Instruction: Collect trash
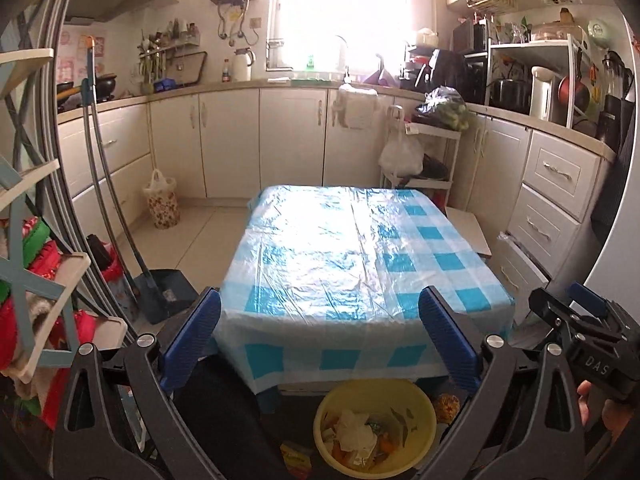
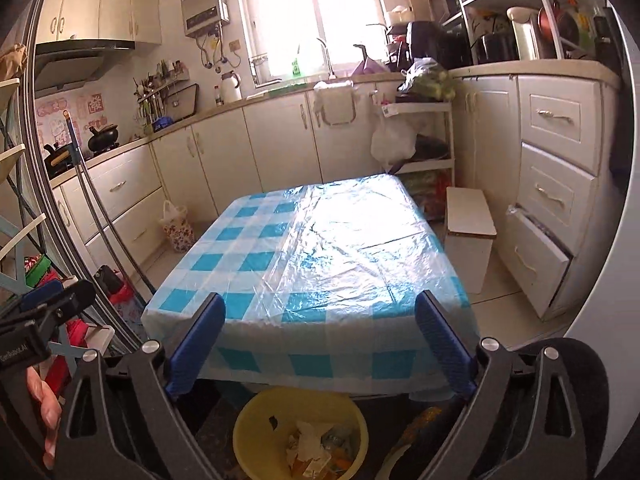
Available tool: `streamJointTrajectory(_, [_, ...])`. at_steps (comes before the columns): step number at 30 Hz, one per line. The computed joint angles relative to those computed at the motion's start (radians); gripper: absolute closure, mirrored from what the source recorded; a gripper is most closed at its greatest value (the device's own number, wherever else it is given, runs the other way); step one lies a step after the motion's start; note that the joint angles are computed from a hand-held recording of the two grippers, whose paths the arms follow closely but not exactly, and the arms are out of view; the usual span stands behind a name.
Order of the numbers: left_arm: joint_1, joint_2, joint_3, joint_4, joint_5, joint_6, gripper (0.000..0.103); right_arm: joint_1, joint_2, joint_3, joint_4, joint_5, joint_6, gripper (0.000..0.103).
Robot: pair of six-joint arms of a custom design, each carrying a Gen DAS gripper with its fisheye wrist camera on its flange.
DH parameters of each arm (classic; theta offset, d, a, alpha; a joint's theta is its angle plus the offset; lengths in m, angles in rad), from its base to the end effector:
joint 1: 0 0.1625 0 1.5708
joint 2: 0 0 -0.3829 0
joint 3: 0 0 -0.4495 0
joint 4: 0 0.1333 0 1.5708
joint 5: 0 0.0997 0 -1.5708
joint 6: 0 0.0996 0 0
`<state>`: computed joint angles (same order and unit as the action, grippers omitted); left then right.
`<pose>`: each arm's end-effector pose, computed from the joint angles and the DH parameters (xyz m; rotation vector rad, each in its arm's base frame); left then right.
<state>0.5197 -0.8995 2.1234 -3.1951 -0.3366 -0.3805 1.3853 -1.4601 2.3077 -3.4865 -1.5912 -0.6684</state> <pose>-0.3173 -0.4434 0.0482 0.4053 2.0818 -1.2988 0.0414 -0.4911 0.2455 0.5556 -2.3164 1.2721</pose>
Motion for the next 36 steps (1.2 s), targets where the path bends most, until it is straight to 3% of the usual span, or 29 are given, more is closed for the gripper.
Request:
streamJointTrajectory(3, [-0.03, -0.029, 0.021, -0.006, 0.035, -0.001, 0.007, 0.027, -0.039, 0.022, -0.004, -0.013, -0.01, 0.009])
streamJointTrajectory(7, [-0.064, -0.114, 0.047, 0.248, 0.058, -0.178, 0.007, 0.075, -0.107, 0.041, 0.022, -0.027, -0.015, 0.007])
streamJointTrajectory(10, [-0.089, -0.127, 0.063, 0.256, 0.068, -0.185, 0.007, 0.106, -0.147, 0.058, 0.019, -0.04, 0.01, 0.007])
streamJointTrajectory(14, [-0.121, -0.119, 0.068, 0.248, 0.136, -0.19, 0.007, 0.106, -0.186, 0.1, 0.01, 0.002, 0.048, 0.007])
streamJointTrajectory(17, [-0.137, -0.15, 0.082, 0.369, 0.177, -0.299, 0.007, 0.08, -0.177, 0.134, -0.069, 0.04, 0.062, 0.007])
streamJointTrajectory(24, [-0.144, -0.222, 0.091, 0.716, 0.203, -0.584, 0.007, 0.101, -0.141, 0.146, -0.175, 0.0, 0.051, 0.007])
streamJointTrajectory(30, [-0.149, -0.249, 0.079, 0.915, 0.207, -0.732, 0.007, 0.117, -0.129, 0.156, -0.211, -0.009, 0.013, 0.007])
streamJointTrajectory(36, [-0.153, -0.255, 0.065, 1.016, 0.201, -0.801, 0.007, 0.118, -0.124, 0.164, -0.232, -0.008, -0.009, 0.007])
